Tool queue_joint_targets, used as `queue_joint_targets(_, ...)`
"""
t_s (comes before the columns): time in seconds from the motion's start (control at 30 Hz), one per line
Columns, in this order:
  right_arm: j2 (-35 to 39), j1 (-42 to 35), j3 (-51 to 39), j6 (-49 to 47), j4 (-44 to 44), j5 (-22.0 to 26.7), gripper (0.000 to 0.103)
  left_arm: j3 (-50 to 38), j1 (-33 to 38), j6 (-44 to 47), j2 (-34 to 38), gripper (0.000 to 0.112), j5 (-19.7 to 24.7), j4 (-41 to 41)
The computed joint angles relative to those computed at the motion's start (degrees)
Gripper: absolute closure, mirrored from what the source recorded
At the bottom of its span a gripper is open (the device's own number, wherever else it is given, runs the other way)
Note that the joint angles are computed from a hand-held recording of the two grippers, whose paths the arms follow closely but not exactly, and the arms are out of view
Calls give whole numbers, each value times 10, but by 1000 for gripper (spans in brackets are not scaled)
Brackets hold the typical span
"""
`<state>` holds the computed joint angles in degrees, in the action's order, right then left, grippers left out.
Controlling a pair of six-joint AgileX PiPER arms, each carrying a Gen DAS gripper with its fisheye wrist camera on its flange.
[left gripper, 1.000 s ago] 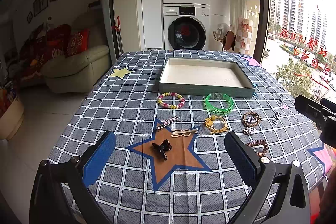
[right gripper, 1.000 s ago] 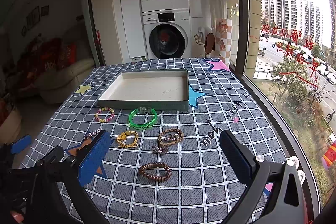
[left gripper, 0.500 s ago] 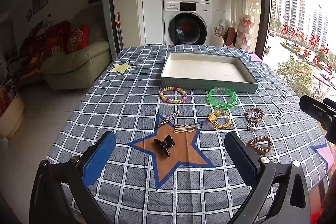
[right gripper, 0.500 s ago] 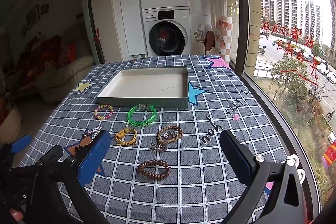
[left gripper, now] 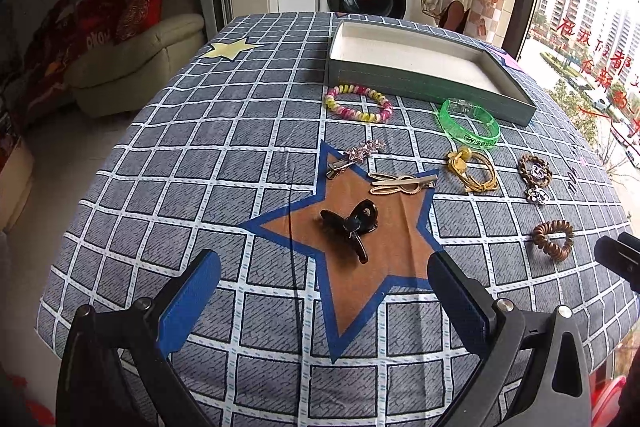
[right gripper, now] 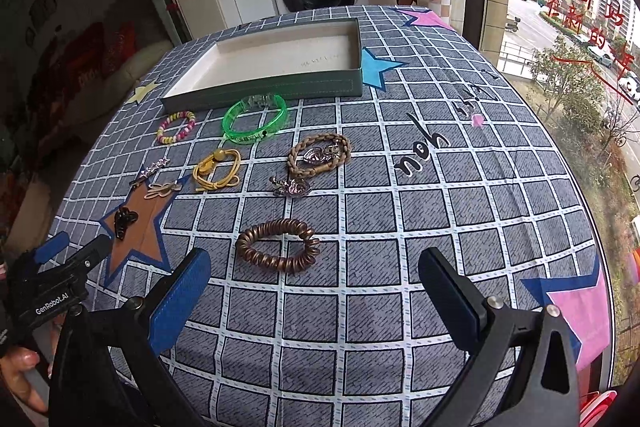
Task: Organize jewelry
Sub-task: 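Grasp the black claw clip with the left tool while the right tool grasps the copper coil hair tie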
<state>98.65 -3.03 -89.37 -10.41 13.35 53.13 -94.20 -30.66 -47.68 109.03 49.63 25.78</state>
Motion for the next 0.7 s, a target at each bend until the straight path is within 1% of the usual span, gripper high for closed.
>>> queue_joint_targets(0.17, 48, 14, -38, 4, 0, 27, 0, -33, 26, 36, 32, 9, -10, -40)
queue_joint_targets(0.3, 89, 34, -76, 14, -17, 37, 0, -72, 32, 60, 67, 10, 5, -60)
queue_joint_targets(0.37, 106, 46, -89, 18, -30, 40, 0, -89, 25, 62, 81, 18, 15, -50)
queue_joint_targets(0.4, 111, 51, -91, 19, -36, 39, 0, -96, 19, 61, 87, 20, 22, -39)
queue_joint_targets(0.43, 110, 59, -86, 27, -52, 28, 0, -99, 17, 61, 89, 24, 17, -36)
queue_joint_targets(0.5, 106, 75, -73, 42, -86, 10, 1, -100, 12, 63, 88, 42, 14, -33)
queue_joint_targets(0.53, 103, 79, -67, 45, -94, 3, 3, -102, 12, 69, 88, 48, 10, -35)
queue_joint_targets(0.57, 100, 82, -61, 46, -103, -3, 7, -103, 13, 74, 89, 64, 5, -35)
queue_joint_targets(0.6, 95, 86, -55, 49, -112, -9, 10, -105, 11, 76, 89, 64, 4, -34)
queue_joint_targets(0.63, 91, 87, -49, 50, -119, -15, 16, -105, 11, 75, 90, 64, 3, -30)
queue_joint_targets(0.67, 86, 85, -43, 43, -113, -21, 27, -101, 11, 73, 88, 64, -1, -30)
queue_joint_targets(0.7, 82, 83, -39, 41, -111, -26, 34, -96, 12, 74, 84, 65, -7, -32)
